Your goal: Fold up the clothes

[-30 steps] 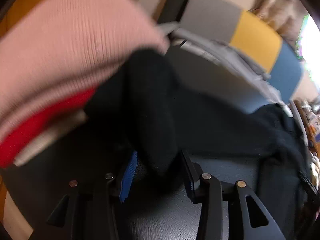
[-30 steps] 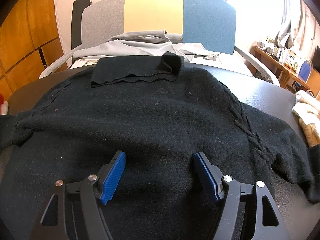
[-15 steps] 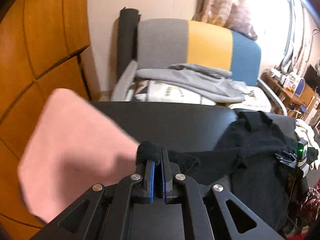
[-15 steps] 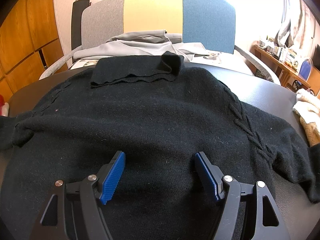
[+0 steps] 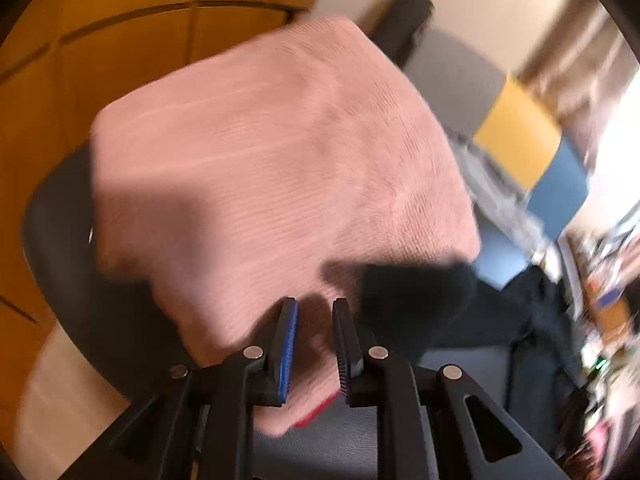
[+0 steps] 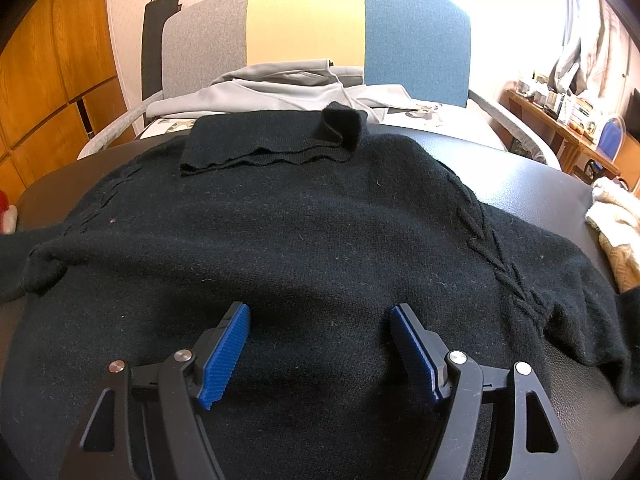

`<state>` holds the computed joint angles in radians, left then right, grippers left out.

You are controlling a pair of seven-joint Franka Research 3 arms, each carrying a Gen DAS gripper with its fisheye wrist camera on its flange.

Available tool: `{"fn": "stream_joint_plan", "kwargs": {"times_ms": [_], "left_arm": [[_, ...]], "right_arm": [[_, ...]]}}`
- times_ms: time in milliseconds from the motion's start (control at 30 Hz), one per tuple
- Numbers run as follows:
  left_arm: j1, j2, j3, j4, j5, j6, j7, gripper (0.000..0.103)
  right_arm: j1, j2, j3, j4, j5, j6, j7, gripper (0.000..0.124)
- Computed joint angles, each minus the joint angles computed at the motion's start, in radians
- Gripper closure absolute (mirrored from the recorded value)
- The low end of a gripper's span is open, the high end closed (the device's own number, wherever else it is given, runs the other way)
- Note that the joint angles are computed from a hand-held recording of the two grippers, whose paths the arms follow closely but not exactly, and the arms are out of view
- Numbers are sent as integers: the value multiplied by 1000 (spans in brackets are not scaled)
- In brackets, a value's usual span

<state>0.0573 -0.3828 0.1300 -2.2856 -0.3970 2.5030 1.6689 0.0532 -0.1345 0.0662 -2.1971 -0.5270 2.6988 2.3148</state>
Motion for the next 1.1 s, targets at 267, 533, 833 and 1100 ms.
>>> {"fn": "stream_joint_plan", "kwargs": {"times_ms": [267,533,833,1100], "left_arm": [[81,-198,-163,-213,292,342,-224,81],[-585,122,-12,-49,-100,488,117,78],[-784,575,5,357,69,367,0,77],[-767,596,-14,363,306,406,-163,75]], "right_arm": [[1,0,1,1,-7,-4,6,49],[8,-8,-14,-15,69,28,-52,46],[4,-24,-14,-42,129,66,-96,45],[34,63,-64,84,472,151,-412,47]]}}
